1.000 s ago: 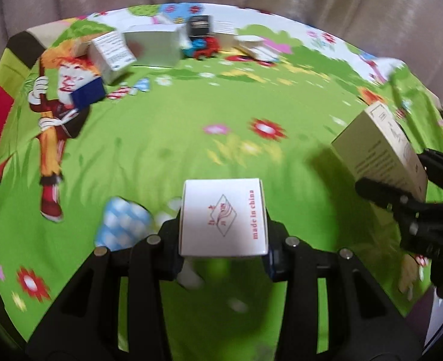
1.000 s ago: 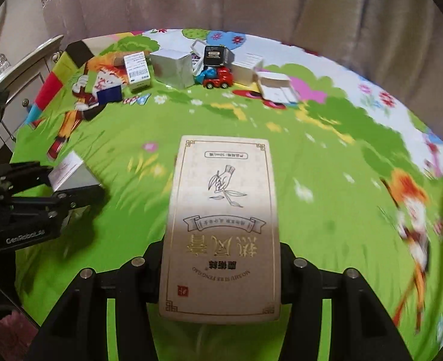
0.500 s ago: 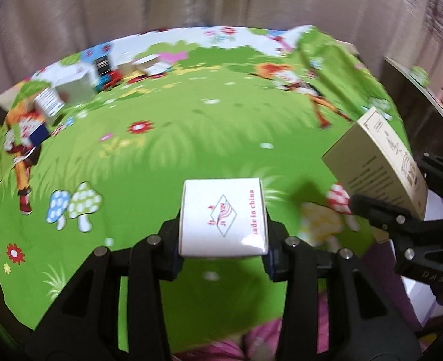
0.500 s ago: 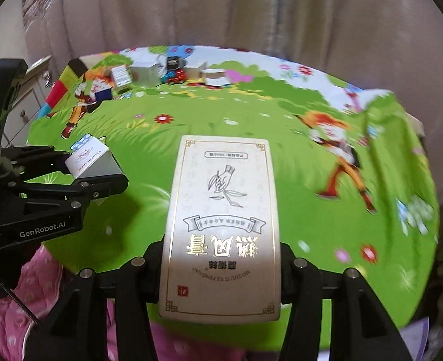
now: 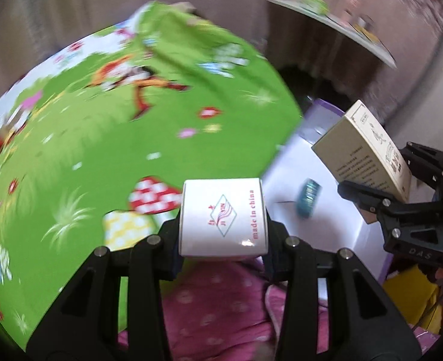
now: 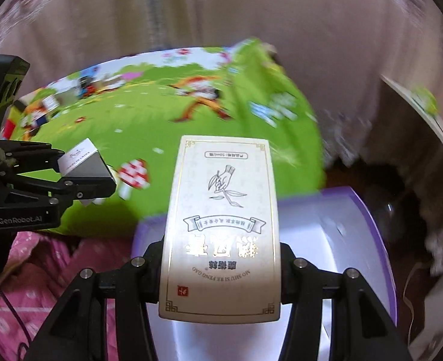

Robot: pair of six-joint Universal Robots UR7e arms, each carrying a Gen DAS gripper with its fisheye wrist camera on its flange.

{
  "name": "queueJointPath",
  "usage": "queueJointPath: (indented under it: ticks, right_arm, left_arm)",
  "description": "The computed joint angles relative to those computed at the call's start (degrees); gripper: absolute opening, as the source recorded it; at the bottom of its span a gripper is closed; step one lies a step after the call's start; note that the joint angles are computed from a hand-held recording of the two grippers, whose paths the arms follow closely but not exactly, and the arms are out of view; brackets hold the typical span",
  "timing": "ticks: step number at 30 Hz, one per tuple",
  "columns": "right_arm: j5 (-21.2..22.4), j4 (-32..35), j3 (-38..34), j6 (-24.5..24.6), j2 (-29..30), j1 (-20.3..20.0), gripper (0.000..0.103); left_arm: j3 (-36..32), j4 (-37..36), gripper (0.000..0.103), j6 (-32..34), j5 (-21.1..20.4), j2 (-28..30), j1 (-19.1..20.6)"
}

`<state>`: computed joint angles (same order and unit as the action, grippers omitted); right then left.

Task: Organize rigid objects
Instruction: 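Carry both held boxes over the storage box, then open both tools to drop the boxes into the storage box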

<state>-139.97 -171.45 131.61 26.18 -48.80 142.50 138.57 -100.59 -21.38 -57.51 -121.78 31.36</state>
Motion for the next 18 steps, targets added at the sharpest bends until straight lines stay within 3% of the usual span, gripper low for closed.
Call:
queueJointPath:
  ticks: [8,12,15,16,18]
  right_arm:
    - [-4.26,11.88,9.47,15.9,-9.63,-0.45,0.052]
    - [-5.15,15.64,10.98,19.65,-12.47,-0.44,0.052]
    - [-6.22,21.17,10.82,23.09,-13.84,-1.14,0.053]
    - [-6.23,22.7,10.85,24.53,-14.35,-1.34,0.053]
    - [-4.89,23.44,11.21,26.04,-15.24,-1.78,0.059]
  left_arm:
    - [4.26,-4.22,0.045,1.44,-5.85,7.15,-8.14]
    - [5.75,-5.42,0.045,2.68,-9.24,7.63,-10.7]
    - [6.68,-8.09,0.047,6.72,-14.12,7.28,-10.57]
    - [6.82,-8.58,0.049,7.5,-15.24,7.17,-10.47]
    - [7.02,-8.48,0.066,7.12,-14.9,6.06,-10.81]
